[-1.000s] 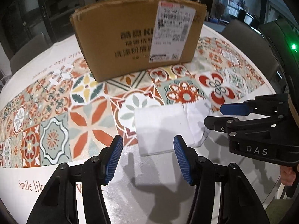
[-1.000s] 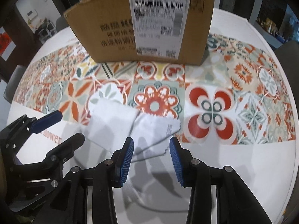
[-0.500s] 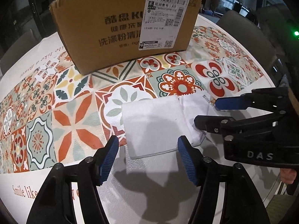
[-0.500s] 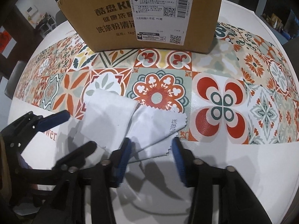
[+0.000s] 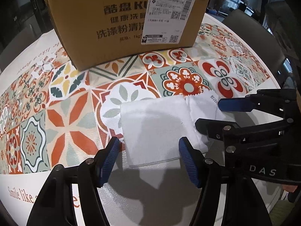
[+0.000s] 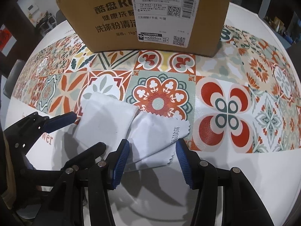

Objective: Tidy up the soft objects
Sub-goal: 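Pinch the white cloth with the left gripper while the right pinches the other white cloth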

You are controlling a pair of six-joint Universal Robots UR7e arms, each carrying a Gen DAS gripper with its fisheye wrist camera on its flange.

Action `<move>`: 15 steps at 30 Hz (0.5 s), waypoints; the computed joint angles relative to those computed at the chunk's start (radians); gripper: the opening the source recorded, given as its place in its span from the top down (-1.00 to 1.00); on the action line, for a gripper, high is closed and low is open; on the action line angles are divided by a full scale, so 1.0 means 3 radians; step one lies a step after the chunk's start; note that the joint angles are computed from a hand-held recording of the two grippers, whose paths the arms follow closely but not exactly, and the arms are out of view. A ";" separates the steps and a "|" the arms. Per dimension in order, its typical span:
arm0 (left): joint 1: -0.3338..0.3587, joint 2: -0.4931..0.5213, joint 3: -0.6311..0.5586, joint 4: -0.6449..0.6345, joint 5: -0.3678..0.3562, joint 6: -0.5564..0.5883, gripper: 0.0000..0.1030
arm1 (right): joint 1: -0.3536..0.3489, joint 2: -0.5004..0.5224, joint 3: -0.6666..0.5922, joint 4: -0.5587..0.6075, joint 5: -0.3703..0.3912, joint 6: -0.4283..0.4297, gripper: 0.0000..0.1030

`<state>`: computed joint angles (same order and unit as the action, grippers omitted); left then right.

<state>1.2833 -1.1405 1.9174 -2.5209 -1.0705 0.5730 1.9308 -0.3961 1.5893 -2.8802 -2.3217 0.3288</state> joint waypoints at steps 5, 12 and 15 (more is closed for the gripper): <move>-0.0004 0.0007 0.0046 -0.0124 0.0003 0.0115 -0.27 | 0.0022 0.0043 -0.0051 0.0046 -0.0082 -0.0055 -0.02; -0.0001 -0.0028 0.0118 -0.0228 -0.0122 0.0204 0.40 | 0.0051 0.0097 -0.0078 -0.0031 -0.0176 -0.0207 0.51; -0.0001 -0.0031 0.0108 -0.0201 -0.0148 0.0190 0.68 | 0.0050 0.0094 -0.0065 -0.0068 -0.0133 -0.0288 0.69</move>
<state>1.2828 -1.1499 1.9499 -2.5812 -1.1150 0.6300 1.9459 -0.3680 1.5698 -2.9007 -2.3617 0.2423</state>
